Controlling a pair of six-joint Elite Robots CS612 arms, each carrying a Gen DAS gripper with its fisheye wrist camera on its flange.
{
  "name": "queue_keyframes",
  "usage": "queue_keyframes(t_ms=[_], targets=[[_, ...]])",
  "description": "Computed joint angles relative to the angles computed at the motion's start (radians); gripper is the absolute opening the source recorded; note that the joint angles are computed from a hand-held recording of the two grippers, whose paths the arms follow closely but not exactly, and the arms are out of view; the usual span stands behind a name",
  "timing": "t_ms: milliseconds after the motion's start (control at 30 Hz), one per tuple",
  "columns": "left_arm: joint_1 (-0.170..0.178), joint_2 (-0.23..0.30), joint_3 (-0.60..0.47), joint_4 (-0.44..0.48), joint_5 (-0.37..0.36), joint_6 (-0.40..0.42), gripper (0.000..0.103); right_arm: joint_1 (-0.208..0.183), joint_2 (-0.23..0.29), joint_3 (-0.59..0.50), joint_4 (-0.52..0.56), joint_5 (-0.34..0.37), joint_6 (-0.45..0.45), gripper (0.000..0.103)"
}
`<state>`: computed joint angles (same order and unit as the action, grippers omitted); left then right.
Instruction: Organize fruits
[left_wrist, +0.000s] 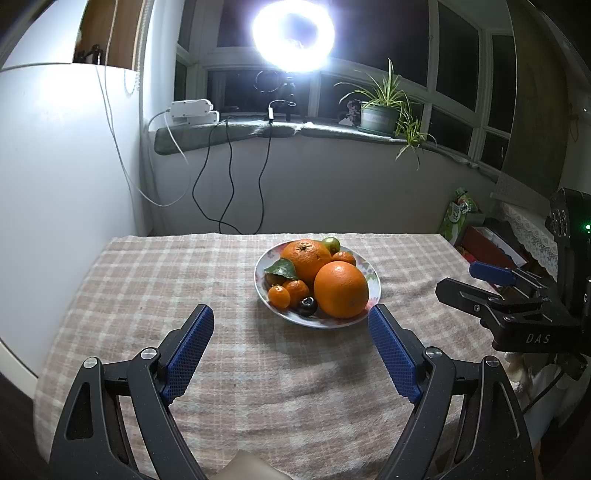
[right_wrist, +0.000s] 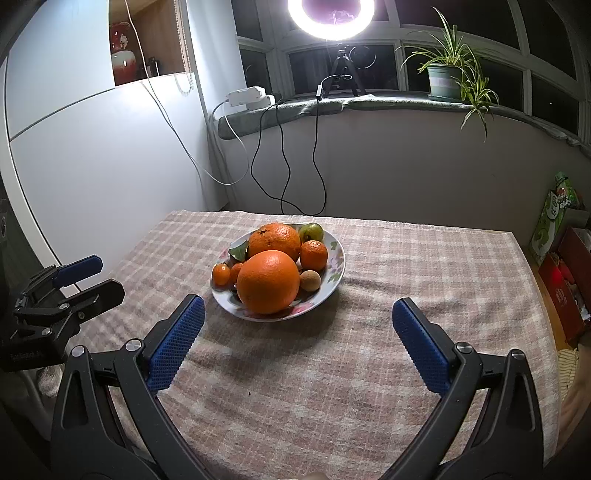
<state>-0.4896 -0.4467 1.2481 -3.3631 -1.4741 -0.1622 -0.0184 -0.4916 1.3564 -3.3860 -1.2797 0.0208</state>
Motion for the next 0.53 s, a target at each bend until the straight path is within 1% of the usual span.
queue_keyframes(t_ms=[333, 533], targets=[[0.0, 0.004, -0.004, -0.009, 0.004, 0.012, 0.086, 0.0, 0.001, -0.001, 0.001, 0.0, -0.001, 0.103], [0.002, 0.005, -0.006, -0.007, 0.005, 0.006, 0.086, -0.002, 0.005, -0.001, -0.001, 0.0, 0.006, 0.103]])
